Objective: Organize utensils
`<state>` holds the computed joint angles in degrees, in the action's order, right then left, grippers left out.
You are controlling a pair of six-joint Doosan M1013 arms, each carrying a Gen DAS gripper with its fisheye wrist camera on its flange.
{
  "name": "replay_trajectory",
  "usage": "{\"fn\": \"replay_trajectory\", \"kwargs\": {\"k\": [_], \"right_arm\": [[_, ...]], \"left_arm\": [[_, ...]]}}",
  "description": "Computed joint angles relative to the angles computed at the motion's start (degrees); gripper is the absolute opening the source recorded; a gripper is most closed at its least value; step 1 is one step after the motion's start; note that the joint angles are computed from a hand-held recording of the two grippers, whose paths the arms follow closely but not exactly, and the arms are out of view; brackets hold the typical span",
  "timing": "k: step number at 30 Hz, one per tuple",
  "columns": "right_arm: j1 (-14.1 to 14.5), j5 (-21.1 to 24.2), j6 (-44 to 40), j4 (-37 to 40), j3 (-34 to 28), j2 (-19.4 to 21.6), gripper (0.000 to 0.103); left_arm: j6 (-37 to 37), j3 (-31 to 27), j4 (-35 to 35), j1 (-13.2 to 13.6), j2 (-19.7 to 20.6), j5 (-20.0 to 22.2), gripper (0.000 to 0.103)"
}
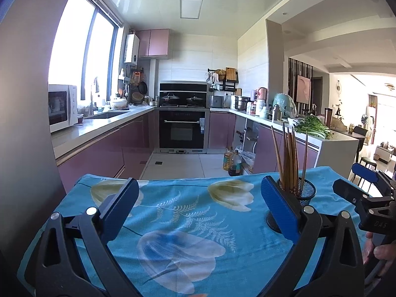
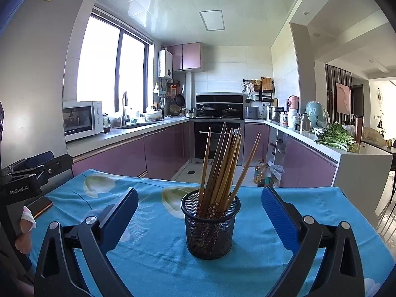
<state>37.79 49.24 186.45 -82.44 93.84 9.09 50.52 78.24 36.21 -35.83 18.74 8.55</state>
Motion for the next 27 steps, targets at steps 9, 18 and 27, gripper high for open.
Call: {"fn": "replay_trajectory", "kwargs": {"k": [9, 18, 27], "right_arm": [[0.4, 1.0, 1.1, -1.1, 0.2, 0.0, 0.096], [0.5, 1.5, 1.5, -1.3, 0.0, 0.0, 0.096], [0.4, 1.7, 2.1, -1.6, 0.1, 0.0, 0.096]], "left_arm": [[-16.3, 1.4, 16.5, -0.5, -0.6, 0.3, 0.097], [-27.2, 2.1, 28.3, -1.1, -1.0, 0.9, 0.097], [-32.0, 2.3, 33.2, -1.3, -1.1, 1.9, 0.097]]}}
